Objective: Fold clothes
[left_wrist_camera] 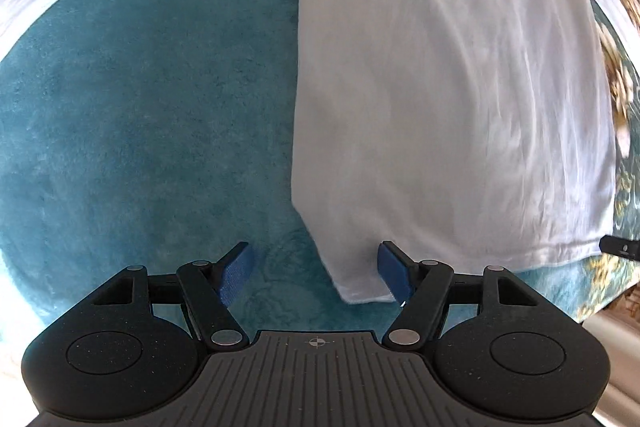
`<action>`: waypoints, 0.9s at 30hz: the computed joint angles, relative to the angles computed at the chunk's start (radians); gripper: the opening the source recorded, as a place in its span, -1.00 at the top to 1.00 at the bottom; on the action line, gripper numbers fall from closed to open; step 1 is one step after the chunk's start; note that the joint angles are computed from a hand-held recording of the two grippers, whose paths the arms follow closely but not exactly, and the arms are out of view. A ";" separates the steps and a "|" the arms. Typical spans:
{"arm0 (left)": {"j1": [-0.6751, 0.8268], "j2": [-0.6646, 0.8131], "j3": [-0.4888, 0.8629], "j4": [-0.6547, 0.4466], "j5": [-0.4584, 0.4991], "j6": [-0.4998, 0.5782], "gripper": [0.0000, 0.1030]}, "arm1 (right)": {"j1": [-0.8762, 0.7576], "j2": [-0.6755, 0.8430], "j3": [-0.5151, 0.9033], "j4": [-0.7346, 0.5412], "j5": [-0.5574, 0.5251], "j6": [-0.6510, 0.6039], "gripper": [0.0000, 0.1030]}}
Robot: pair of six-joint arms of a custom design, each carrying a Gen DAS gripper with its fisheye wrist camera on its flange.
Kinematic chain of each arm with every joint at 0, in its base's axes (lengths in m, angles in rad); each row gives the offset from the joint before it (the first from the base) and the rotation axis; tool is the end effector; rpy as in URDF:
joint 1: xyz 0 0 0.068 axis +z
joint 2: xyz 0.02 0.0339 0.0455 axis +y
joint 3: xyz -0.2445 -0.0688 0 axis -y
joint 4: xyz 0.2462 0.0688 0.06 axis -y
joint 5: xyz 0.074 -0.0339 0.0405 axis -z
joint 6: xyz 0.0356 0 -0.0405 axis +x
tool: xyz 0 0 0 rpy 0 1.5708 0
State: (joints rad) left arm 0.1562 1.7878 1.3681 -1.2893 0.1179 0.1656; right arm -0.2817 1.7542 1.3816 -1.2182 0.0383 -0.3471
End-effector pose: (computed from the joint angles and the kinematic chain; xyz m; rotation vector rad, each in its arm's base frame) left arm 0.3038 0.0436 0.1984 -0.0019 -3.0170 0.2092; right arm 0.3008 -0.0885 0.2106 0.1023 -3.1087 0.0470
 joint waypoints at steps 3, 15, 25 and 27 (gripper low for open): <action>-0.016 0.016 0.021 -0.002 0.018 -0.008 0.11 | -0.011 0.033 0.009 0.013 -0.013 -0.018 -0.01; -0.006 -0.038 0.034 -0.013 0.007 -0.093 0.82 | -0.063 0.088 0.078 -0.013 -0.105 -0.120 0.93; 0.087 -0.053 0.026 -0.080 -0.156 -0.069 0.82 | -0.066 0.100 0.077 -0.008 -0.044 -0.125 0.94; 0.112 -0.055 0.039 -0.086 -0.171 -0.072 0.82 | -0.055 0.108 0.086 -0.011 -0.042 -0.099 0.85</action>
State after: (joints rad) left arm 0.2679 1.7324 1.4072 -1.3752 -0.0533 0.0932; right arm -0.3362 1.8621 1.4676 -1.2291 -0.0036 -0.4458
